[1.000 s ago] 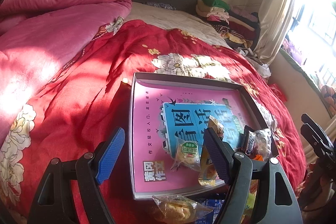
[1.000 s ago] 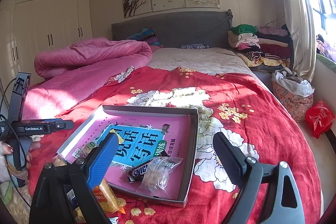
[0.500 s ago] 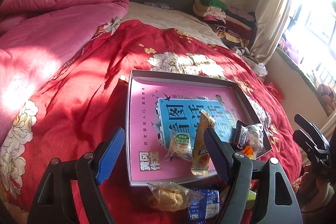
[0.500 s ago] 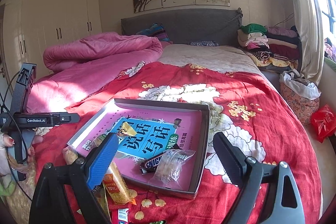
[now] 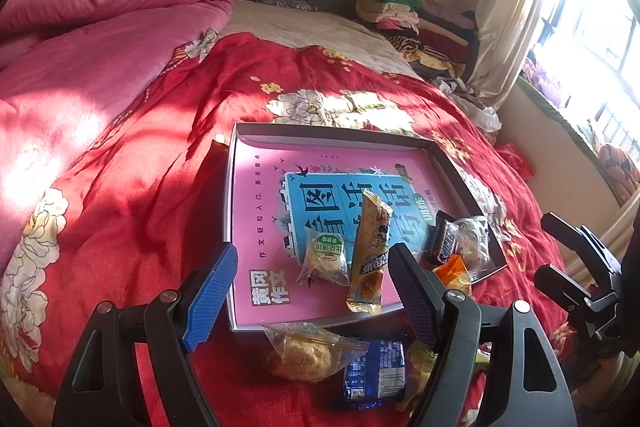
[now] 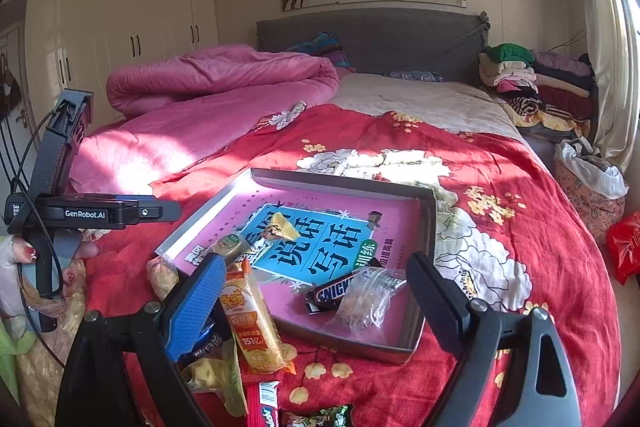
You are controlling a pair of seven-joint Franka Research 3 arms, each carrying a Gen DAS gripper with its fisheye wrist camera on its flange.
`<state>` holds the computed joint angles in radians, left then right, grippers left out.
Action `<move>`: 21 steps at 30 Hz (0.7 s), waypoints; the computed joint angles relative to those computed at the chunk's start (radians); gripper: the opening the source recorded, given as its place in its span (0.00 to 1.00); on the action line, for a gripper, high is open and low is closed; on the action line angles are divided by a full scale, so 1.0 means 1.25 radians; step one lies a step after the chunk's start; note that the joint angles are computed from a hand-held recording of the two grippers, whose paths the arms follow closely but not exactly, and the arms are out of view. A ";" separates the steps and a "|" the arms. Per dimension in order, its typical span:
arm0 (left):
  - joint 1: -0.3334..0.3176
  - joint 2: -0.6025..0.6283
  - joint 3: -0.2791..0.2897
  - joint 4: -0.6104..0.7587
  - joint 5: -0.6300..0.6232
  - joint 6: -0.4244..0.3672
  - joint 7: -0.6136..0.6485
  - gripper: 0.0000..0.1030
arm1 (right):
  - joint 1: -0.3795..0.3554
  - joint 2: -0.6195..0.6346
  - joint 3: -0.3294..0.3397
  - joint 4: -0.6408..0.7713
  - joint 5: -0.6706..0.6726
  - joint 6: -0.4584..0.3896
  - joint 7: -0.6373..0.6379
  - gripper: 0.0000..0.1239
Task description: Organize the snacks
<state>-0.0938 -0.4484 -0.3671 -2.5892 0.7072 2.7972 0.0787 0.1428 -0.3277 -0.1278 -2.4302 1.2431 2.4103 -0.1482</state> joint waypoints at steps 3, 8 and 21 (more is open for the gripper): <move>-0.010 0.002 0.002 0.003 -0.006 -0.004 0.011 0.76 | 0.003 -0.010 0.005 -0.012 -0.015 -0.004 -0.009 0.74; -0.032 -0.001 0.009 0.001 -0.030 -0.019 0.034 0.77 | 0.013 -0.029 0.007 -0.034 -0.040 -0.014 -0.024 0.74; -0.092 -0.004 0.029 -0.007 -0.124 -0.068 0.107 0.77 | 0.031 -0.060 0.011 -0.070 -0.094 -0.021 -0.030 0.74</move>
